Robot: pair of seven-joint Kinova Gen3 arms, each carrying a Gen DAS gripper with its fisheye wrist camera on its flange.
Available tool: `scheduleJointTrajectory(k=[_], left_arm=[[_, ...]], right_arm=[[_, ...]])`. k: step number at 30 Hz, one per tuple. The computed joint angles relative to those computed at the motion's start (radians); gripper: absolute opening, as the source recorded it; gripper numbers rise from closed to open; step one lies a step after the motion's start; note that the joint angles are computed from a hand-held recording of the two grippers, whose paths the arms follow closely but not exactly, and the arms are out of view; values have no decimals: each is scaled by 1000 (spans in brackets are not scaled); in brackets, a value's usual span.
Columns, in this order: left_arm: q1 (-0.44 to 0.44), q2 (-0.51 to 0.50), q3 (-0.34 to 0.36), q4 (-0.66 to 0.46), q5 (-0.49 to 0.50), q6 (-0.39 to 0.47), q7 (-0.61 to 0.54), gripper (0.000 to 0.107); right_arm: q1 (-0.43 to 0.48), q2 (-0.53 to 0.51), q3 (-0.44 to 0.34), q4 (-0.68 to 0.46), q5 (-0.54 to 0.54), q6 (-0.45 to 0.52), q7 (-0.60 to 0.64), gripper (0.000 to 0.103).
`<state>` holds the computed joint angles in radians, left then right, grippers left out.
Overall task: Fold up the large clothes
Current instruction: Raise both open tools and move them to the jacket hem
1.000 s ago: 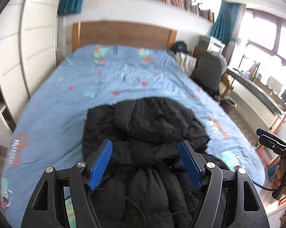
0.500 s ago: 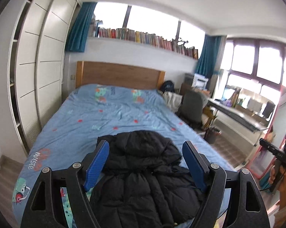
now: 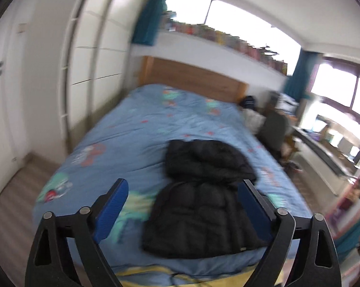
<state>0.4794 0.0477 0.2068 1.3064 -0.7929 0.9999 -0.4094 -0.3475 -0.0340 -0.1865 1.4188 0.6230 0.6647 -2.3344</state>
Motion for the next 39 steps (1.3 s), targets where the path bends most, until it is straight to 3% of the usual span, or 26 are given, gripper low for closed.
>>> scheduleJointTrajectory(k=[3, 8, 10, 14, 19, 23, 30, 39], left_arm=[[-14, -15, -12, 55, -3, 62, 77, 94], [-94, -22, -36, 132, 93, 111, 99, 94], [-108, -26, -39, 167, 93, 135, 133, 94], [-158, -49, -56, 249, 149, 60, 174, 94], [-222, -33, -75, 299, 274, -59, 143, 94], [-232, 13, -83, 283, 322, -85, 97, 94], [-257, 91, -121, 257, 494, -164, -13, 94], [-259, 189, -151, 193, 624, -198, -79, 94]], right_arm=[[12, -17, -2, 48, 14, 19, -54, 73], [52, -9, 30, 110, -72, -40, -43, 74], [60, 4, 32, 122, -74, -39, -63, 78], [67, 19, 49, 156, -93, -69, -85, 79], [66, 71, 75, 149, -152, -80, -53, 80], [52, 115, 95, 133, -198, -88, -23, 80], [55, 194, 122, 111, -331, -102, 83, 80], [106, 337, 108, 20, -543, -73, 310, 80]])
